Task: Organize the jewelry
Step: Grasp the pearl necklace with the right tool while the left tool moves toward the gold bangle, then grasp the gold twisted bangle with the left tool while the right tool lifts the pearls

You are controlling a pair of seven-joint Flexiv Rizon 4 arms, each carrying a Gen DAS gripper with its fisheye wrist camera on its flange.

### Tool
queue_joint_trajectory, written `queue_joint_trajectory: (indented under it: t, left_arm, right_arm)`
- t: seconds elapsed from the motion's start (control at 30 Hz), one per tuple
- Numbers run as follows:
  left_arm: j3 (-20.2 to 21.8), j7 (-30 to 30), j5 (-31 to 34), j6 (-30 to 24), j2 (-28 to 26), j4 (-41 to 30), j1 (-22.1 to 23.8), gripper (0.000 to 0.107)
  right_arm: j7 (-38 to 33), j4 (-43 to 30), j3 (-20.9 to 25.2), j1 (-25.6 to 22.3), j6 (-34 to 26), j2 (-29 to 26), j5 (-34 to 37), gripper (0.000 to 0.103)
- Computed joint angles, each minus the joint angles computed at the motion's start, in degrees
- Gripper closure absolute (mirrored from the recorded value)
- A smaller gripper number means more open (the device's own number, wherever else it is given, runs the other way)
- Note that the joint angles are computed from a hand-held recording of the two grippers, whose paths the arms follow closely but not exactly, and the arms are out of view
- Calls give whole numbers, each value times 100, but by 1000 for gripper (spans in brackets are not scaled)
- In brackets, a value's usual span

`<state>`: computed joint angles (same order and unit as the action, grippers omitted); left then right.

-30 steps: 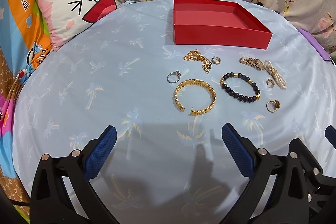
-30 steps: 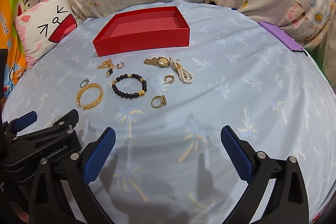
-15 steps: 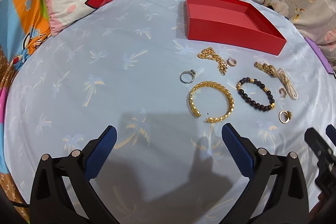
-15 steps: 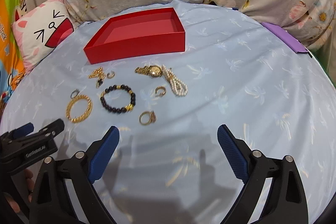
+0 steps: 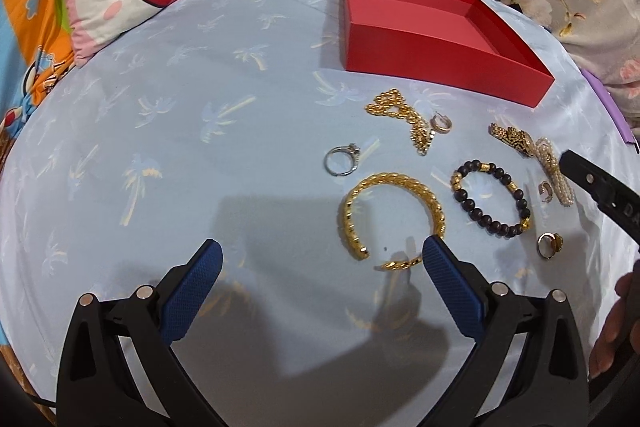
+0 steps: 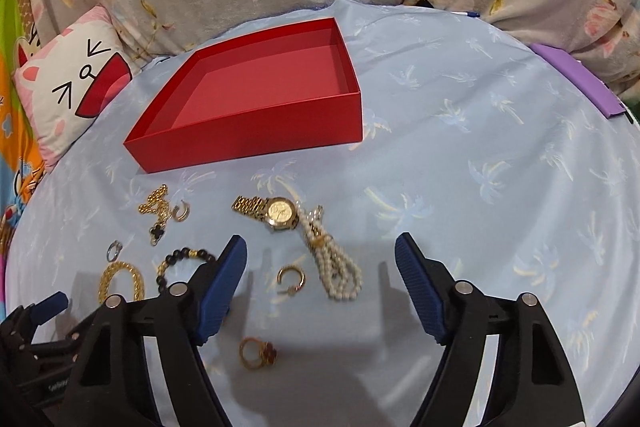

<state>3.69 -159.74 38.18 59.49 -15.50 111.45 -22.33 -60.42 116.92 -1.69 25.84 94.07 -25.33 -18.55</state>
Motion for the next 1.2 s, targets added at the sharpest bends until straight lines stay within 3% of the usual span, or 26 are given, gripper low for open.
queue_joint_trajectory:
  t: [0.23,0.33,0.4,0.47,0.77,0.87,0.93,1.13,1.2]
  left_arm:
    - [-28,396,-213,98,-289,-229,-2,9]
    - [48,454,-192,41,-379,-341,-97,9]
    - [81,499,-186,38,-416,-390,-127,9]
    - [117,500,-173,47,-445,-423,-157,9]
    - [278,350,167,79,-538,-556,-311,8]
    - [283,330,241,153,-533,-549,-317,12]
    - [274,348,286,212,-517,-539,-329,23]
    - [232,469,263,482,-445,-433,-308,50]
    - [205,550,153,657,-417,-338,-249,50]
  right_arm:
    - [-425,-455,896,-731,-379,-323,156,53]
    - [-566,-559,1081,-869,-499,-407,263,67]
    - [-658,-600,1214,-967,-554,-443,358,83]
    - [-704,-586,1232,-975,-538,-438,428,88]
    - [-836,-334,1570,-1280,-471,-165,884,89]
    - [-747,-140,1365,-1127,-394,1,891,89]
    - [-673,-7,1218,-1012,-324,98,854,89]
    - [-643,185,1360,-1127,-293,260,910,89]
    - [-641,242,1395,-1145,-272,318,924,89]
